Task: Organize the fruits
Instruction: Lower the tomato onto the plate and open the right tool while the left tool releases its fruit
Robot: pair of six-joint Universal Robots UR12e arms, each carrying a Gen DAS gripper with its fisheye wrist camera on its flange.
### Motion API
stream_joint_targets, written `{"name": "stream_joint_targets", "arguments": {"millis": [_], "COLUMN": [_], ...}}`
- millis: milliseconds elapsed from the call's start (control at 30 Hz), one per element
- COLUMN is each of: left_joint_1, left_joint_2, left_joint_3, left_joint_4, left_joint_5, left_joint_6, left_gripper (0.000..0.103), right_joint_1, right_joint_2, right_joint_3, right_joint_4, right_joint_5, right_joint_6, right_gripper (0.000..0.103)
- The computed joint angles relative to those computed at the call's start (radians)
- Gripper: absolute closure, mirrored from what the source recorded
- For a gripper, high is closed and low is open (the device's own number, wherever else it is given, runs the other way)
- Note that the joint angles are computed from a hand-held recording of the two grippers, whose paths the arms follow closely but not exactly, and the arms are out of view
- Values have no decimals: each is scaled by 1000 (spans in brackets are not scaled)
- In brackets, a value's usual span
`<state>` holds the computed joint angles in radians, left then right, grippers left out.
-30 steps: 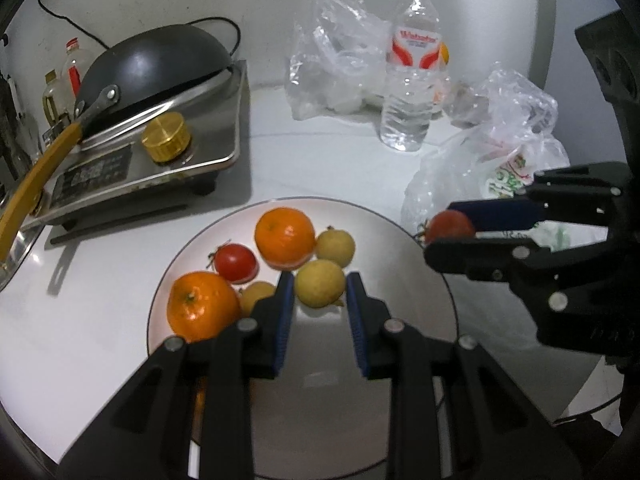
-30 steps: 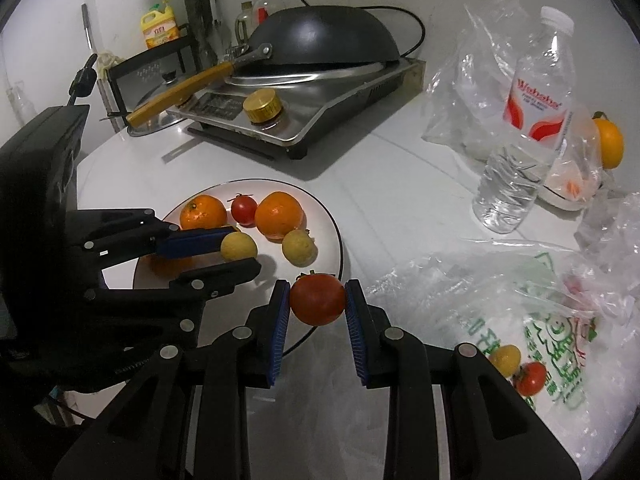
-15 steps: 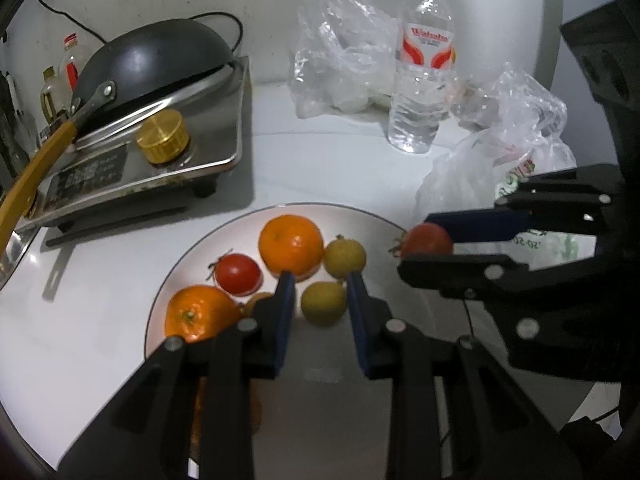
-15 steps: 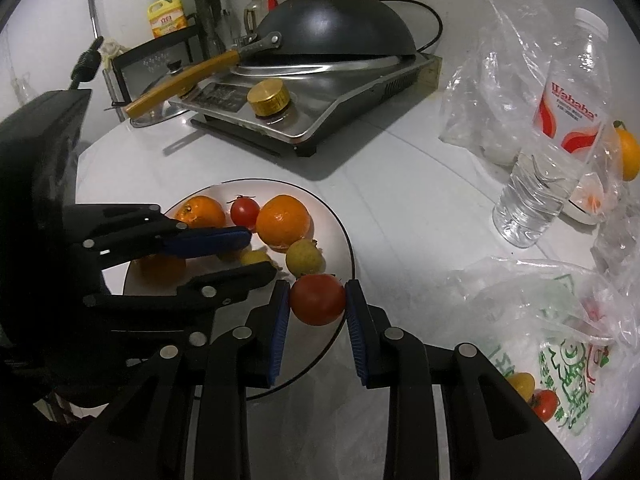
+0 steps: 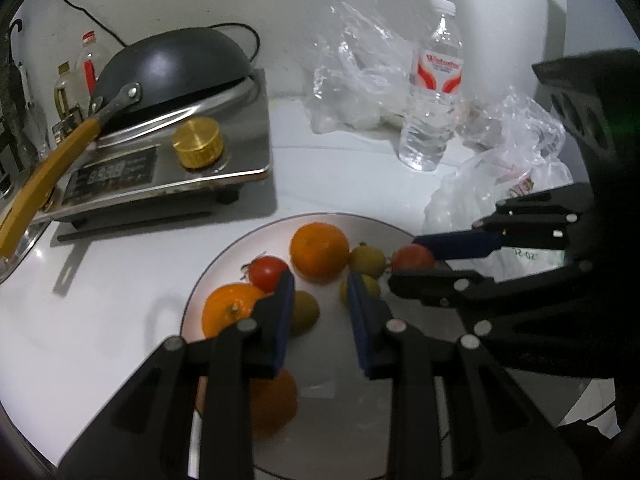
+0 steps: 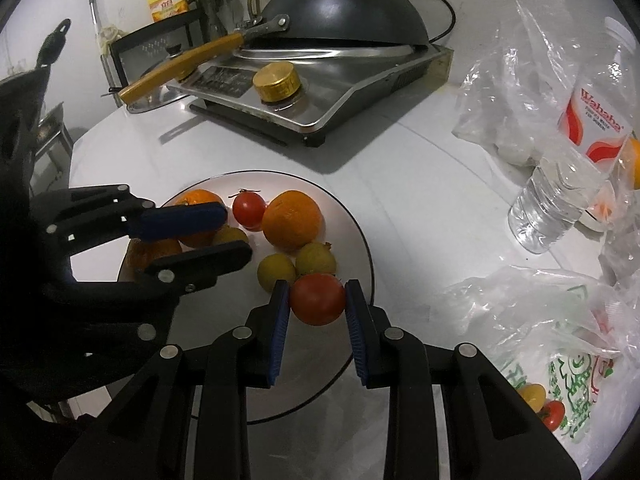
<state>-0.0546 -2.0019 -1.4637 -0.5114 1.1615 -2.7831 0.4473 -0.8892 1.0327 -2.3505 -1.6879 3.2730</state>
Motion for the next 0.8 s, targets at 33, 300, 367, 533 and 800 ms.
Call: {"name": "stream_joint_targets", "arguments": {"millis": [33, 300, 367, 533, 800], "left_joint_1": [2, 10, 11, 13, 12], "left_joint_2": [1, 17, 22, 37, 64], "left_joint_3": [-1, -20, -27, -42, -70], "left_joint_4": [1, 21, 29, 42, 58], "left_joint_5": [-1, -3, -4, -7, -12], "left_joint_6": [-1, -13, -12, -11, -6], "left_gripper": [74, 74, 74, 74, 74], "right_joint_1": [0, 5, 7, 13, 20], "right_joint_2": [1, -3, -8, -23, -62], "right_joint_3": [-3, -2, 4, 20, 69], "right_joint_4": [4, 8, -1, -16, -49], "right_joint_5": [-2, -31, -38, -56, -84], "right_joint_6": [3, 14, 15, 16, 29], "right_gripper": [73, 73, 73, 73, 73]}}
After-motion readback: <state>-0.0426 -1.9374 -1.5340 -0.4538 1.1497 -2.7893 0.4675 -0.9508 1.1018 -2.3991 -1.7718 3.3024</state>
